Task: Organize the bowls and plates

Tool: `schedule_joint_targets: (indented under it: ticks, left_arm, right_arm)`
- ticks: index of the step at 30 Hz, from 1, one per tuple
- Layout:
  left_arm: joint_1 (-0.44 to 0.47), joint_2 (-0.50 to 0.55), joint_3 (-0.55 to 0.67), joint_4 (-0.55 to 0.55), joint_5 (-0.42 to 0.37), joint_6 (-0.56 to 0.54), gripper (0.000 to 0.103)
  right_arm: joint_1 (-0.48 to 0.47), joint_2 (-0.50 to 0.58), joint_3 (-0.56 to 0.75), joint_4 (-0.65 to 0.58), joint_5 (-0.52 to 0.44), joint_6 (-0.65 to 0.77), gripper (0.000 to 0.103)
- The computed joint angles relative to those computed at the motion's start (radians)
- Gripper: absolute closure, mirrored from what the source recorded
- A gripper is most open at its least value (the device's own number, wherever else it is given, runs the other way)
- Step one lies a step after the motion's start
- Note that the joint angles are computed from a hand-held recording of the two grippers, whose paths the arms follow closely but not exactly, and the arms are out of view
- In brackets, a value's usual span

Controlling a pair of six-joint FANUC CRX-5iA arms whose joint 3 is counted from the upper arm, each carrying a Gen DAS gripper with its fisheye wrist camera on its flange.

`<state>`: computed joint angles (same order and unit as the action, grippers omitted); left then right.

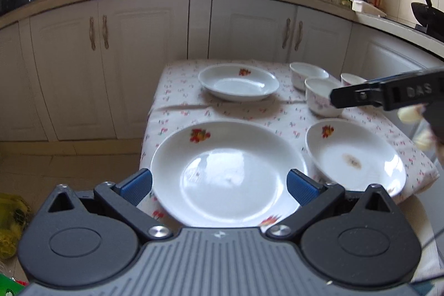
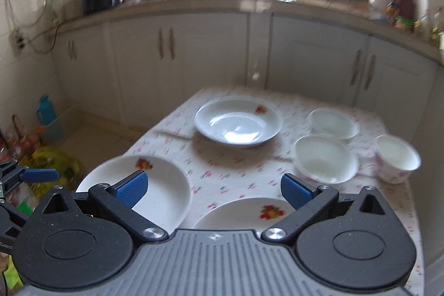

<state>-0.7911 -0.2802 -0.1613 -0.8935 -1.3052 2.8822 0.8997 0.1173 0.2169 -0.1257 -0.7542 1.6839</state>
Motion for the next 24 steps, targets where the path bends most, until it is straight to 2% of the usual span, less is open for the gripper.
schedule_joint_targets:
  ticks: [5,12,18,24]
  left_arm:
    - [0.038,-0.053,-0.060,0.055,0.047,-0.062,0.001]
    - [0.118,-0.119,-0.139,0.171,0.151,-0.202,0.001]
    - [0.183,-0.138,-0.181,0.246,0.232,-0.324,0.001]
    - [0.264,-0.152,-0.221,0.321,0.302,-0.438,0.001]
  right_arm:
    - [-0.026,0.116,0.179,-0.106,-0.198,0.026,0.000]
    - [-0.003,0.193,0.269,-0.096,-0.286,0.100,0.000]
    - [0.010,0.269,0.351,-0.071,-0.356,0.101,0.000]
    - [-0.006,0.311,0.406,-0.139,-0.401,0.196,0.000]
